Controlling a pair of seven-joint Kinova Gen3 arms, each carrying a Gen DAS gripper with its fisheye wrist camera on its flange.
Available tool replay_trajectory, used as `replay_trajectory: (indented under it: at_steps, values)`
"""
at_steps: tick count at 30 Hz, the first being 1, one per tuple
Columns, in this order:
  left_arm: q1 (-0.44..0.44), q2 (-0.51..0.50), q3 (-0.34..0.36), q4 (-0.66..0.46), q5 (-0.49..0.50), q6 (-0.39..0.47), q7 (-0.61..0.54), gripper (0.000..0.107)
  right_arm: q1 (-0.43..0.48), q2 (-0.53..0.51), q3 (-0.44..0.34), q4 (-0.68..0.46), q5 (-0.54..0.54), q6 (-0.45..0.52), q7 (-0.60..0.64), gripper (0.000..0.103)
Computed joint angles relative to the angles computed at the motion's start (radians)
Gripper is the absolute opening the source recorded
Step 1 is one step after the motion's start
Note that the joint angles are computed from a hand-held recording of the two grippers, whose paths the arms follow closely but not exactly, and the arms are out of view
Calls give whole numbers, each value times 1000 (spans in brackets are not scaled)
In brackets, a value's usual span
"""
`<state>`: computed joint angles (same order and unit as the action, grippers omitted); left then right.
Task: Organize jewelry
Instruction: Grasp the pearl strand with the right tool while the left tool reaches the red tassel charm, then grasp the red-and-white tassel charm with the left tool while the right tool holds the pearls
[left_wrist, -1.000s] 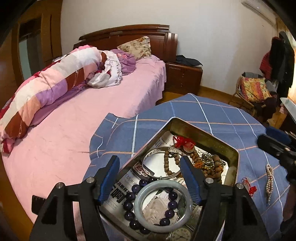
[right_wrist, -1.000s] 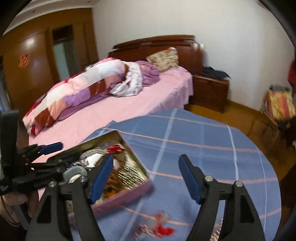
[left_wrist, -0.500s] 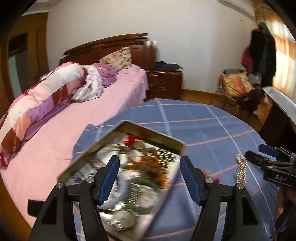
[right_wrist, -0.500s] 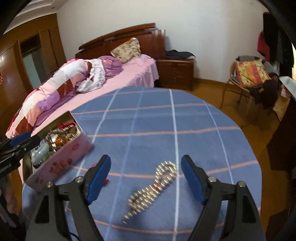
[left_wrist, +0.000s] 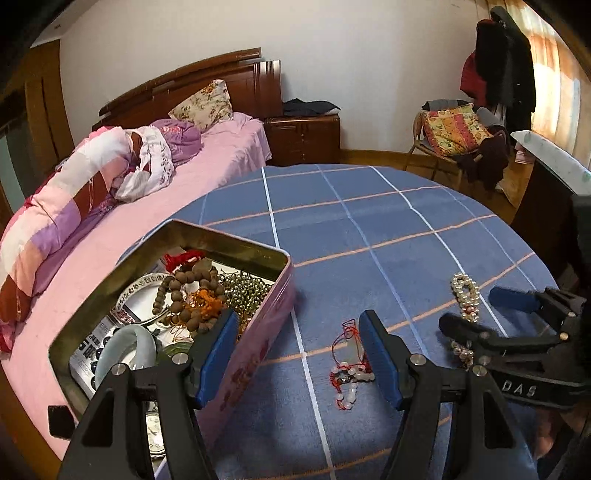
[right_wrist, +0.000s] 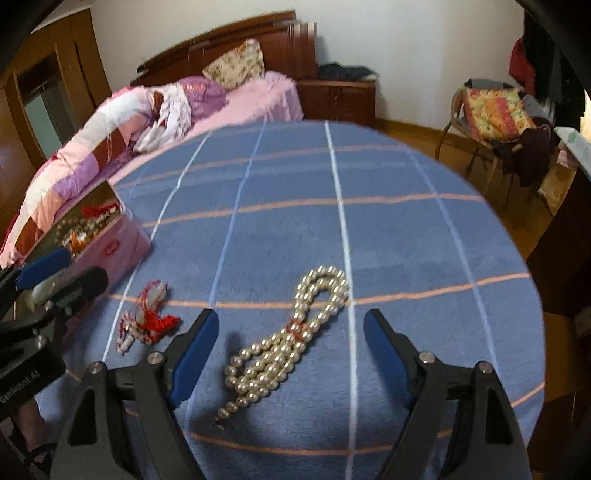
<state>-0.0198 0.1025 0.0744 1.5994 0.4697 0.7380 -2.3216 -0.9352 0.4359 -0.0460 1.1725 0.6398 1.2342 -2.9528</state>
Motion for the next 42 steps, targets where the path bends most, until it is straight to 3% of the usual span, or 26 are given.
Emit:
replay_trajectory:
  at_steps: [1,3,5,7,12,15,21,24,30,31,34,38,42]
  values:
    - [0,-1,-1,2,1,4,3,68,-2,3,5,-6,-10,8,22,74]
    - [-3,-1,-2,4,7,4,-2,68,-26,18,19,-30,-1,55,47,47]
    - [1,-6,-1,13,3,-7,0,68,-23,7,-3,-14,12,61,45,27]
    - [4,-13,-1,26,4,-22,-3,68,-33,2,-4,-3,20,66,42,18]
    - [-10,-41,-5,56,81,-17,-86,68,-49,-17,-17,28,34,64,15,16]
    - [6,-42,-4,63,74,-8,-109,68,-40,-13,-21,15,31,65,21,16]
    - [30,14,3,10,0,48,-46,67,-38,-16,-21,22,32,51,10,16]
    - [30,45,10,-26,-20,95,-15,60,-38,-16,-22,21,32,52,10,17]
    - [21,87,25,-62,-29,134,23,55,-42,-11,-21,15,35,62,17,17]
    - [18,85,28,-58,-24,132,17,52,-41,-11,-21,15,35,62,18,17]
    - [-3,89,38,-63,12,162,-32,13,-42,-10,-20,13,35,63,19,17]
    - [1,79,36,-53,18,157,-56,9,-40,-15,-21,19,35,54,18,17]
    - [-28,48,31,-18,96,131,-114,9,-39,-17,-21,21,38,48,15,17]
